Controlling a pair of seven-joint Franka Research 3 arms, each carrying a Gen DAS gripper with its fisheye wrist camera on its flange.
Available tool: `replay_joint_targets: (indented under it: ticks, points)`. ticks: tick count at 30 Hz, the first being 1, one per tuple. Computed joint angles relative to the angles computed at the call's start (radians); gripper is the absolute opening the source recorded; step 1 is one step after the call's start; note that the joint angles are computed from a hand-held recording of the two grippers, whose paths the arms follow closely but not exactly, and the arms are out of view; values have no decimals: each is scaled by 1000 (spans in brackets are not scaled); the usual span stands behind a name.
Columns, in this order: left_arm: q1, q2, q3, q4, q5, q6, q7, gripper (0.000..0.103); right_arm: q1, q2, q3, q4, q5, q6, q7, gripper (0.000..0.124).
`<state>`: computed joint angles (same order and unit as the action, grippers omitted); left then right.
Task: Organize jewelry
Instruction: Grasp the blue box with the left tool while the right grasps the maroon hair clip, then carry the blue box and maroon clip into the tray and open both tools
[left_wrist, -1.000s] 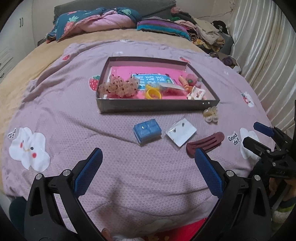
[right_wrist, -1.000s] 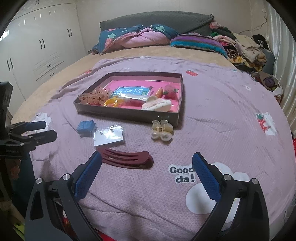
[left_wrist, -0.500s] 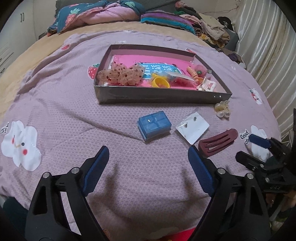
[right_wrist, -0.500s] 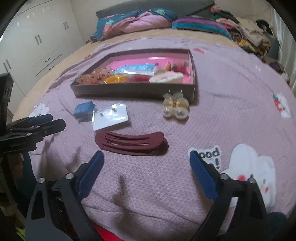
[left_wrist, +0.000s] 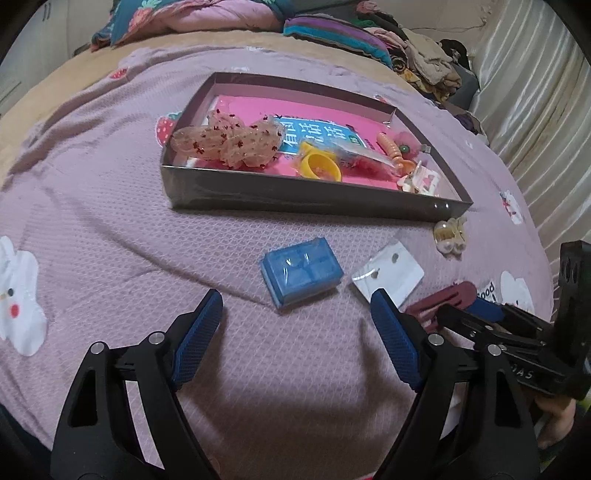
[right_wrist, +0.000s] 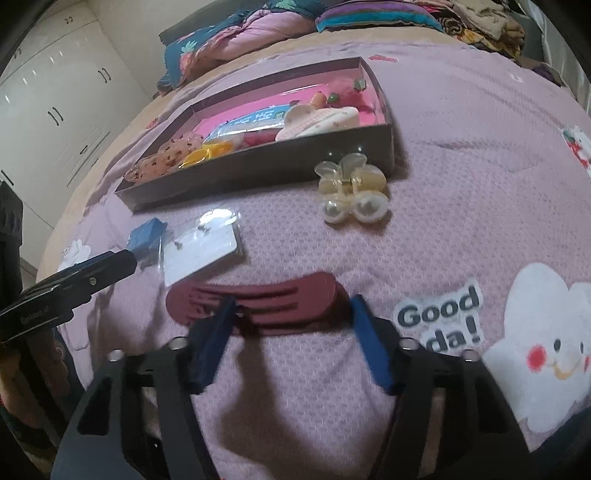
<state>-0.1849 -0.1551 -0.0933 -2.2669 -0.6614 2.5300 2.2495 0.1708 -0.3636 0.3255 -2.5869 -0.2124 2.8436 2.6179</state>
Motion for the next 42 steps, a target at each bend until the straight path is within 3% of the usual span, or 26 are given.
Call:
replay_joint_targets:
  ticks: [7,11,22,29,42]
  points:
    - [19,66,-12,64,-28,-41,-26,58,-59,2,25,-11,-52,83,43,32]
    - [30,87,-28,83,-34,-44,-28,44,-113,-31,69,-29,-75,135,49,29]
    - [42,38,-15,56,-59,-27,22,44,-241,-144,202,-15,-184,65,61,27]
    - [47,2,12,42,-53,21,22,44,-265,-202,204,-17,-215,27,81,27]
    - [43,12,24,122,-82,18,35,44,-351,-318,212,13,-258,-18,73,27]
